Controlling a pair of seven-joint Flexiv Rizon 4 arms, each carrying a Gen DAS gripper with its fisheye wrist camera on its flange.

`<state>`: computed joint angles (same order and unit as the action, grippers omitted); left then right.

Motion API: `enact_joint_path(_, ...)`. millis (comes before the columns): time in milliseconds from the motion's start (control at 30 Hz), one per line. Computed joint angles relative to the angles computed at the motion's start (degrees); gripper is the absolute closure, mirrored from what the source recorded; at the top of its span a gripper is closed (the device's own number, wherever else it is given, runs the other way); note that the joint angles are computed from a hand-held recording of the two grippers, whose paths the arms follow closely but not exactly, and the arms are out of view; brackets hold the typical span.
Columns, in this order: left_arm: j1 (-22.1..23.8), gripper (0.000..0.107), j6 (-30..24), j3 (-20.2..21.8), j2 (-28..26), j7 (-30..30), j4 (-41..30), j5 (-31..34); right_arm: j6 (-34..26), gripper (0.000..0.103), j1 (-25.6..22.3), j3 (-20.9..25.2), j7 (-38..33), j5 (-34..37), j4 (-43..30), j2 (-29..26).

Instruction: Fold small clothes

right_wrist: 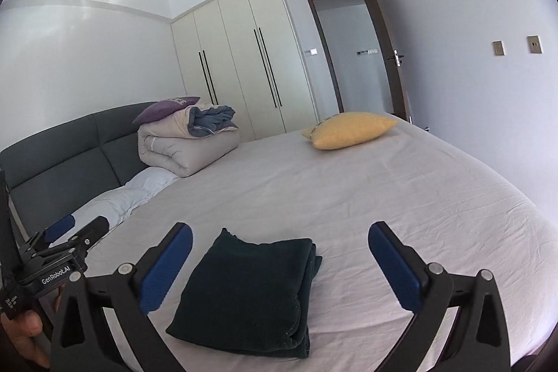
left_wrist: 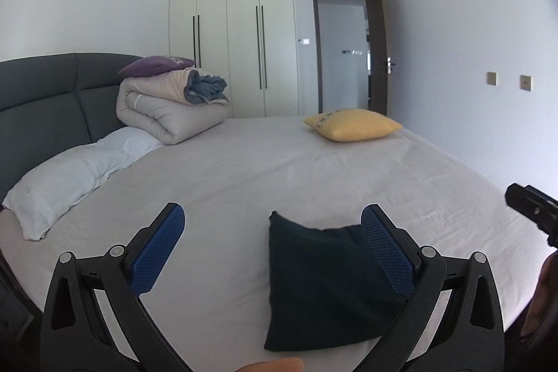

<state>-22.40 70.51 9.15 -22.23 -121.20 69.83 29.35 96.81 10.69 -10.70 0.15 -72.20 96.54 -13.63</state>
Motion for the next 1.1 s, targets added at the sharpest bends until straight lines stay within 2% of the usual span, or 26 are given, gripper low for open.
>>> enact_joint_path(67,-0.45,0.004,-1.78,0.02,1.08,0.32,1.27,0.28,-0.89,0.000,-0.88,2.25,-3.18,3.94,0.96,0.18)
enact_joint_path(167,1.69,0.004,-4.45,-3.23,1.76,4.48,3.55,-4.19,-3.99,0.000,-0.69,4.54,-9.13,10.83,1.90,0.30)
enact_joint_path(267,1.93,0.004,-7.87,-3.79,1.48,4.33,4.41,-6.19,-12.46,0.000,-1.44,10.81,-21.27,23.83,1.43,-0.16)
enact_joint_path(300,2.37,0.004,-8.10,-4.30,1.57,4.63,5.10,-7.20,-14.65,0.000,-2.53,14.19,-26.82,31.19,0.71,-0.75)
enact_joint_path(400,3.99,0.004,-10.90,-6.26,0.45,7.06,5.67,-11.71,-18.43,0.000,-3.36,18.76,-33.67,43.10,-0.42,-1.37)
enact_joint_path(433,4.64,0.004,-11.44,-7.00,-0.15,8.38,5.63,-13.38,-19.18,0.000,-2.83,18.66,-34.45,44.35,-0.48,-1.32)
enact_joint_path(500,5.80,0.004,-12.45,-8.66,-1.01,11.49,6.22,-17.44,-21.26,0.000,-0.01,15.79,-32.48,42.40,0.39,-0.53)
enact_joint_path(600,4.59,0.004,-14.74,-7.40,-2.39,11.24,5.28,-17.34,-22.45,0.000,2.43,13.81,-32.11,41.66,1.76,0.37)
enact_joint_path(700,5.14,0.004,-15.15,-7.99,-3.36,12.22,5.55,-19.52,-25.96,0.000,4.12,12.76,-31.57,39.19,2.82,1.26)
enact_joint_path(1000,5.19,0.004,-14.68,-7.74,-4.85,14.41,6.43,-22.01,-33.99,0.000,5.54,13.45,-33.75,34.78,2.37,1.31)
enact_joint_path(1100,5.12,0.004,-14.64,-7.42,-5.13,14.20,6.68,-22.02,-35.59,0.000,5.58,14.14,-35.92,36.02,1.67,0.73)
